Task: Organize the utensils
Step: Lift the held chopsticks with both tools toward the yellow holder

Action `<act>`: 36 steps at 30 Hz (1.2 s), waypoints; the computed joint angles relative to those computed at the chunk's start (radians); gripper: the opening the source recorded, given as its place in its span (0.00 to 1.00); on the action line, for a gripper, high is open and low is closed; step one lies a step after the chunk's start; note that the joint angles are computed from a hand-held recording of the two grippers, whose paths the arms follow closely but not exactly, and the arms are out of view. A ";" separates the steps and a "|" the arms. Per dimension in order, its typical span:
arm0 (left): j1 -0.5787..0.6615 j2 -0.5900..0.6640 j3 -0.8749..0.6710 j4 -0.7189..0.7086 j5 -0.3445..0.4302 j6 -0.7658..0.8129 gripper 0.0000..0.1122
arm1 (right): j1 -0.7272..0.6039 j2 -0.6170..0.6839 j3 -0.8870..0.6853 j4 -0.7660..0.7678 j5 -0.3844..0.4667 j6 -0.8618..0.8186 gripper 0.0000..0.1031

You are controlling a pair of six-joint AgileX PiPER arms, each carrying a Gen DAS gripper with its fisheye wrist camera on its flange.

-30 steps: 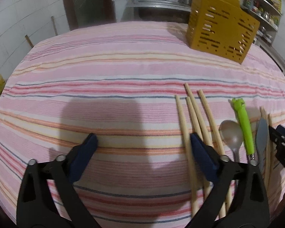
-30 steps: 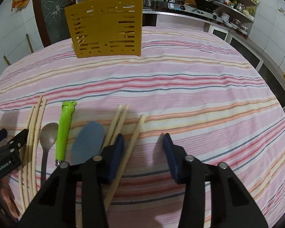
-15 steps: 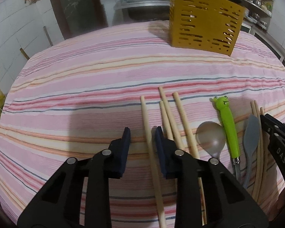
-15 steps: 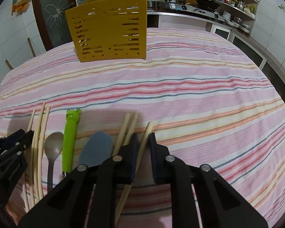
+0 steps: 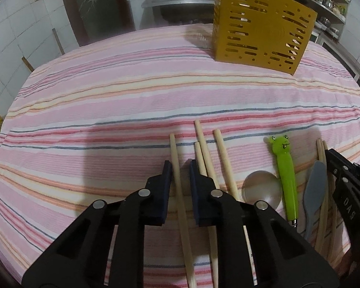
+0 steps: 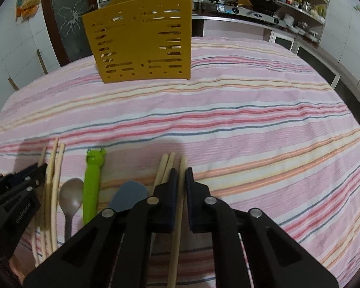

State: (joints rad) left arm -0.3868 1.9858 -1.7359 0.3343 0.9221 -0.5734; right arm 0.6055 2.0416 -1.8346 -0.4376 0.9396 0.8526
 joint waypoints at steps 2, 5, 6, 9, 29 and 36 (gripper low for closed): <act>0.008 -0.013 0.022 -0.007 -0.018 -0.004 0.06 | -0.019 -0.018 0.016 0.039 -0.035 -0.026 0.06; 0.022 -0.037 0.051 -0.036 -0.041 0.001 0.05 | -0.032 -0.047 0.039 0.050 -0.069 -0.044 0.06; 0.021 -0.042 0.060 -0.029 -0.047 -0.004 0.05 | -0.036 -0.055 0.047 0.056 -0.079 -0.050 0.06; 0.022 -0.059 0.085 -0.019 -0.066 -0.024 0.04 | -0.047 -0.075 0.066 0.068 -0.103 -0.060 0.06; -0.029 -0.370 0.314 0.300 -0.270 -0.332 0.04 | -0.024 -0.282 0.269 -0.167 -0.342 0.146 0.06; -0.080 -0.418 0.321 0.429 -0.259 -0.439 0.04 | -0.004 -0.364 0.357 -0.411 -0.405 0.352 0.06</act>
